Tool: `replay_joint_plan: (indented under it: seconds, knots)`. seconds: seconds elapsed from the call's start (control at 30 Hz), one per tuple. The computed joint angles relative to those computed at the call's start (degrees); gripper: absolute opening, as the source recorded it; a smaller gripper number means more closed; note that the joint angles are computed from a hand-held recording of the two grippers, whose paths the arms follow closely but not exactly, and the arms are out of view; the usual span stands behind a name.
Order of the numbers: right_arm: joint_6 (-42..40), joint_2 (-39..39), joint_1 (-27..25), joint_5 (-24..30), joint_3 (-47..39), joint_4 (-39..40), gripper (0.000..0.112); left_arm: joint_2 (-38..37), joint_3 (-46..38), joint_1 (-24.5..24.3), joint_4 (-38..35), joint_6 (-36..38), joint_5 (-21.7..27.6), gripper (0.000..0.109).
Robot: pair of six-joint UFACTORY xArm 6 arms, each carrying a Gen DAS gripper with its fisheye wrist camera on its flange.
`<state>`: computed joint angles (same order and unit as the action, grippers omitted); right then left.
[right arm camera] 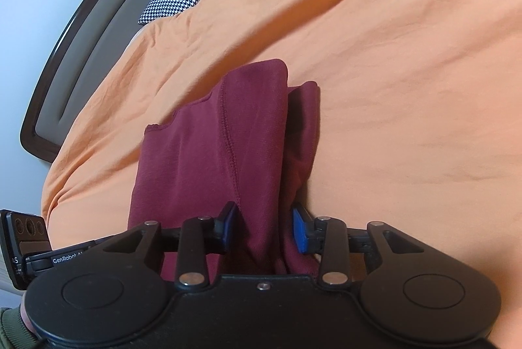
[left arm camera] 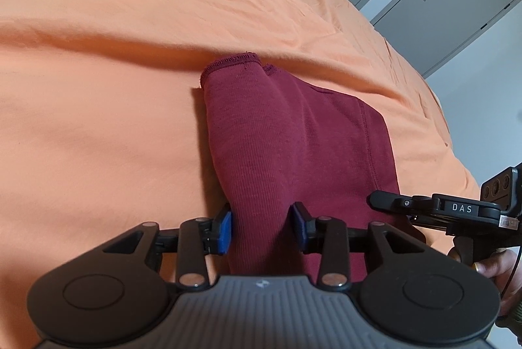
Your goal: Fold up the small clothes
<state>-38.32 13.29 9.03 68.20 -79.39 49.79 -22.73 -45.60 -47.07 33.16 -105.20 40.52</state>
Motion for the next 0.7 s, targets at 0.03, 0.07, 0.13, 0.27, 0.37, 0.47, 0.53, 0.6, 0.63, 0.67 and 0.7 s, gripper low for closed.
replay_joint_plan:
  seconds: [0.03,0.07,0.13,0.27,0.37,0.47,0.53,0.6,0.63,0.67,0.7]
  knots:
    - [-0.03,-0.19,-0.07,-0.06,0.1,-0.11,0.038,-0.4,0.14,-0.03,-0.18,0.19,0.22,0.041]
    - [0.04,-0.38,-0.11,-0.15,0.2,-0.31,0.038,-0.69,0.2,-0.19,-0.22,-0.02,0.47,0.041]
    - [0.34,-0.83,-0.21,-0.33,0.48,-0.6,0.04,-1.26,0.19,-0.57,-0.41,-0.08,1.2,0.041]
    - [0.62,-1.84,-0.37,-0.57,1.07,-1.05,0.041,-1.59,-0.47,-1.62,-0.38,-0.68,2.92,0.041]
    - [0.8,-2.64,-0.48,-0.9,1.62,-1.29,0.041,-1.73,-1.05,-2.37,-0.44,-0.77,4.25,0.041]
    - [1.09,-3.74,-0.43,-1.53,2.53,-1.8,0.043,-1.91,-1.72,-3.06,-0.75,-0.86,5.59,0.043]
    - [1.14,-4.73,-0.16,-2.14,3.29,-2.59,0.046,-2.02,-2.17,-3.65,-0.86,-1.09,6.41,0.044]
    - [0.66,-5.4,-0.11,-1.87,3.6,-3.06,0.048,-2.07,-2.74,-4.4,-0.8,-1.15,7.42,0.045]
    - [0.36,-5.88,0.02,-1.93,3.92,-3.32,0.05,-2.15,-2.99,-4.81,-0.69,-1.36,7.86,0.045]
    - [0.03,-6.44,0.14,-2.16,4.33,-3.41,0.051,-2.26,-3.12,-5.18,-0.59,-1.58,8.19,0.045]
    - [-0.15,-6.96,0.2,-2.36,4.7,-3.46,0.052,-2.35,-3.27,-5.54,-0.57,-1.88,8.49,0.048]
